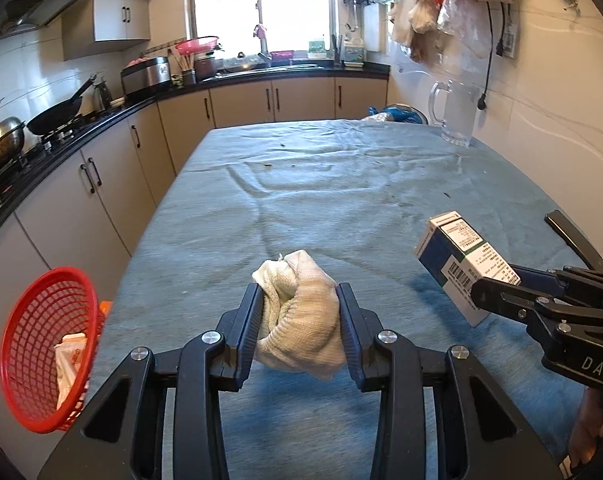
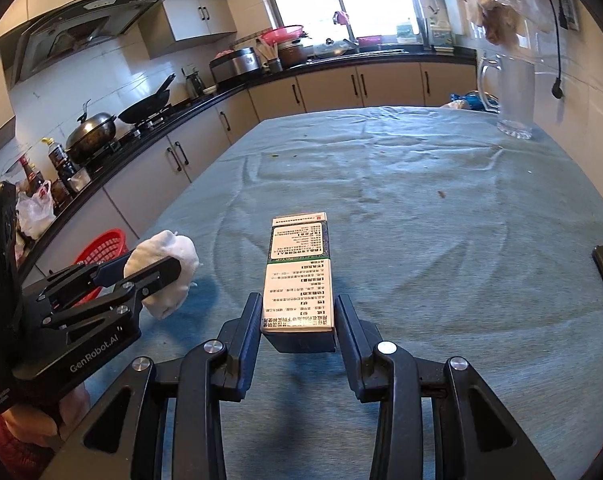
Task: Collect trash
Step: 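Carry the white towel toward the red wastebasket with the left gripper while the right carries the medicine box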
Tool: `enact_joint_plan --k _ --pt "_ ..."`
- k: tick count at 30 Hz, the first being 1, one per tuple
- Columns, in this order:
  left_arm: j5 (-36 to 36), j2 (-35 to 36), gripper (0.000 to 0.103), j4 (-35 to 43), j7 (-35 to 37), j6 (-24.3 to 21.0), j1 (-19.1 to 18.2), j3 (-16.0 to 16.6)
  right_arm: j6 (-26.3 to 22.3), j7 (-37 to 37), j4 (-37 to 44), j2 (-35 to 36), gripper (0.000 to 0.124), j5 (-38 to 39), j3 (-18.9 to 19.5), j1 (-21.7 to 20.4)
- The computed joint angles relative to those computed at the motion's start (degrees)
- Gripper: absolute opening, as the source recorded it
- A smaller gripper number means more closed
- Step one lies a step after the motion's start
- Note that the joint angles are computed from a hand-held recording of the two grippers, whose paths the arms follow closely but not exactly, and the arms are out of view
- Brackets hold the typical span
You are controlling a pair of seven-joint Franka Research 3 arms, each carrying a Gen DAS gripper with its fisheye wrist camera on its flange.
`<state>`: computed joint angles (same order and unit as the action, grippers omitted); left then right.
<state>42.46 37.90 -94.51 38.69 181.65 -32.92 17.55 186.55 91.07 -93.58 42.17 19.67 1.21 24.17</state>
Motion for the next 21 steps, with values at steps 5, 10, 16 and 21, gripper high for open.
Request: enact_joint_plan --k 5,10,16,21 --pt "-0.24 -1.17 0.036 -2.95 -2.21 2.60 -2.65 4.60 -0.95 -0.04 0.89 0.13 0.039 -0.33 -0.59 1.24" --pt "-2.90 -1.87 0.036 -5.54 -1.85 4.61 -5.48 8.76 -2.56 -0.01 2.64 0.85 0.040 -1.03 -0.63 1.87" --pt "-7.51 -2.60 0.036 -8.65 0.18 6.82 -7.79 12.58 -4.18 0.54 5.32 1.91 0.039 -2.21 -1.31 3.39" --pt "-11.83 -3.12 0.036 -11.27 2.09 8.62 -9.45 15.54 -5.85 0.53 8.50 3.31 0.040 -3.48 -0.81 3.88"
